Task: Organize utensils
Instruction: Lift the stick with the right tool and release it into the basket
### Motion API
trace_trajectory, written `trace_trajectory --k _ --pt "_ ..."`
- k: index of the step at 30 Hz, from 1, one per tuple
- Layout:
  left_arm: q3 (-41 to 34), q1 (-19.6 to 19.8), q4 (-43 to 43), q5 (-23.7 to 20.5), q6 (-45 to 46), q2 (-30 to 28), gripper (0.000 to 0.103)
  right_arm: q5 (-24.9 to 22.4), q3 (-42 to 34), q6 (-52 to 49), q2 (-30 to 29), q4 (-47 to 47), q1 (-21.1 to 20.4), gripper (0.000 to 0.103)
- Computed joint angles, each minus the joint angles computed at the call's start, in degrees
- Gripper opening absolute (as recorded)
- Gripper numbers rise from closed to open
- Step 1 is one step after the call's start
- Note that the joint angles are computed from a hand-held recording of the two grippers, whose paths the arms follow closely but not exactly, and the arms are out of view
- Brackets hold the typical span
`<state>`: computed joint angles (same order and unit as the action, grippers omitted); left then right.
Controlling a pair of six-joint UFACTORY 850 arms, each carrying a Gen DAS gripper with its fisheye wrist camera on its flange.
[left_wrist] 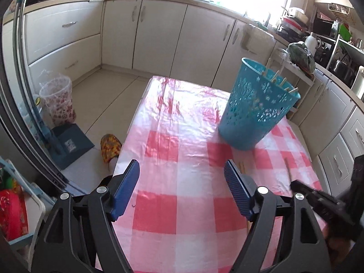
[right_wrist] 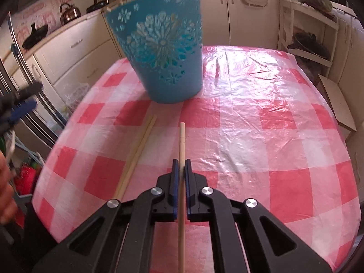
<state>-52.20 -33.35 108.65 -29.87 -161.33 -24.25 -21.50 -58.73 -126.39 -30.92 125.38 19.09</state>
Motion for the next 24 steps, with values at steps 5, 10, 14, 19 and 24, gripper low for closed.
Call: trace_trajectory --k 5,10,14,19,24 --pt "1.5 0.4 1.3 0.3 -2.5 0.7 0.073 -13.5 3.3 5.3 4.6 -1.1 -3.4 0.006" --pt "1.7 0.2 3.2 0.2 -4.5 1.3 0.073 -20.9 0.4 5.4 6.9 3.3 -4.0 0.006" --pt "1.6 0.0 4.5 0.5 -5.6 1.5 0.073 -21.0 -8.0 0.9 4.5 12.2 -1.7 0.006" --pt "1.9 0.1 6.7 1.6 -8.2 1.1 0.073 -16.6 -20.2 -8.3 -2.7 26.8 1.5 0.006" --pt "2.3 0.8 9.2 2.9 -11.6 0.6 0.073 -10.4 -26.9 -17.8 -8.2 38.0 3.5 0.006"
